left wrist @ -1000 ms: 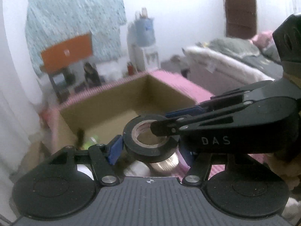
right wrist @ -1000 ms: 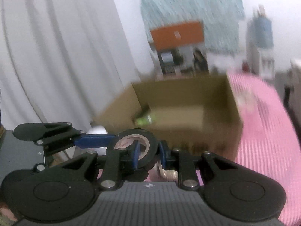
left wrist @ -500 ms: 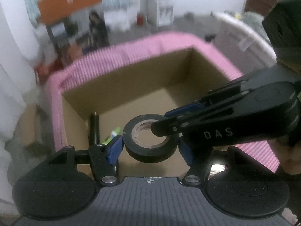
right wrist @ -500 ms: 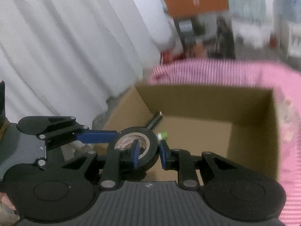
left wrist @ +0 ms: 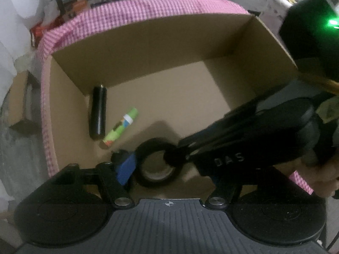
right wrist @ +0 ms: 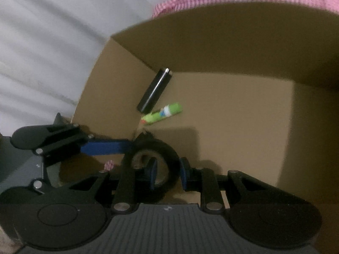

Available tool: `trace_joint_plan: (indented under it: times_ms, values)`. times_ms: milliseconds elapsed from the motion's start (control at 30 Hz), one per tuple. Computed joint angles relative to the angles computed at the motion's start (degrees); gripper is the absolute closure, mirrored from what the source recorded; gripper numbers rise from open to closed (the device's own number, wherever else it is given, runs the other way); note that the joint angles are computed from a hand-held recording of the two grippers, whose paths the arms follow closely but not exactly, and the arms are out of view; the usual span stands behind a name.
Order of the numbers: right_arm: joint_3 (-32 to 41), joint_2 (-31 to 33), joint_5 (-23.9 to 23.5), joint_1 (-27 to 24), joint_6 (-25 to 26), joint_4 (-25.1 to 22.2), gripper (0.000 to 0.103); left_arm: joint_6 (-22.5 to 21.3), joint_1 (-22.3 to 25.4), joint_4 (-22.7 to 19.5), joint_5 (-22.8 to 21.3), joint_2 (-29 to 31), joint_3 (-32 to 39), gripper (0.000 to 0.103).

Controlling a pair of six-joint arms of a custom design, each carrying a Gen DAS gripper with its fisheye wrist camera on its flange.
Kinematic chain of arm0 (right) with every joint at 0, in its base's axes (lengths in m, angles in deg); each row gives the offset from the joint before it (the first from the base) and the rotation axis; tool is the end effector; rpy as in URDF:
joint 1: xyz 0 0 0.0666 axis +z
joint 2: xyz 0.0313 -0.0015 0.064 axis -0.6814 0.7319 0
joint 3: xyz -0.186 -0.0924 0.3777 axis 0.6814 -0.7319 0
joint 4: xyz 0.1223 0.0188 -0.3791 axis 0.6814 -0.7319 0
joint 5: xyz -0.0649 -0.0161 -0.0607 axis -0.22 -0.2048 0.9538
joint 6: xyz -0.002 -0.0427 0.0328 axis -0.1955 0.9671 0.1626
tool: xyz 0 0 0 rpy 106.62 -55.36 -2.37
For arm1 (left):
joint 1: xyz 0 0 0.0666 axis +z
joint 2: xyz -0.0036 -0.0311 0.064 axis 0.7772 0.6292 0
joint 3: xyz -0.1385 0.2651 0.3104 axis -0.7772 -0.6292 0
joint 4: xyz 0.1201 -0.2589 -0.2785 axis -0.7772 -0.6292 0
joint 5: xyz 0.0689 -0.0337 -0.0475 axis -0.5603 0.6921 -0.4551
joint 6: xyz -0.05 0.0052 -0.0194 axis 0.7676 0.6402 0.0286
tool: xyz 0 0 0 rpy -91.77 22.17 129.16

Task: Organize rigid objects
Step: 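Carry the black tape roll into the box and open the right gripper, then reach the right gripper to the purple lid and grasp its rim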

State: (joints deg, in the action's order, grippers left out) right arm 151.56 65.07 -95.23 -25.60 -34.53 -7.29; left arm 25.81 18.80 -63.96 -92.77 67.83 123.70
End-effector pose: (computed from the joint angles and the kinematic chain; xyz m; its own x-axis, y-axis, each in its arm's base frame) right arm 0.6396 0.2224 0.4479 -0.8480 -0.4623 -0.2592 -0.5212 0.6391 0.5656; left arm 0.5259 -0.3284 0.4886 -0.9479 -0.0045 -0.3184 0.0291 0.9945 -0.1008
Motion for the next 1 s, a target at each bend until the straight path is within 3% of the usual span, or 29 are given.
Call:
trace_joint_plan:
  times_ms: [200, 367, 400, 500, 667, 833, 1000]
  values:
    - [-4.3, -3.6, -1.6, 0.3, -1.4, 5.5, 0.075, 0.1, -0.9, 2.2, -1.1, -1.3, -0.2, 0.028]
    - [-12.8, -10.8, -4.3, -1.7, -5.0, 14.7, 0.074, 0.2, -2.8, 6.4, -3.8, -4.8, -2.6, 0.026]
    - [-14.7, -12.5, -5.0, -2.4, -5.7, 16.3, 0.070, 0.2, -3.5, 7.4, -4.9, -5.7, -3.3, 0.026]
    - [-23.4, -19.8, -7.0, -5.1, -8.7, 24.7, 0.044, -0.2, -6.1, 10.5, -8.5, -8.3, -5.3, 0.023]
    - [-37.1, -31.4, -6.8, -10.3, -12.5, 36.5, 0.041, -1.4, -10.4, 16.9, -11.3, -11.9, -10.2, 0.018]
    - [-46.9, -38.6, -7.1, -15.1, -16.5, 41.2, 0.040, -0.2, -13.5, 23.7, -8.1, -13.6, -16.2, 0.017]
    - [-53.6, -41.9, -8.7, -19.3, -20.9, 43.5, 0.040, 1.0, -16.2, 25.7, -7.9, -12.9, -18.8, 0.017]
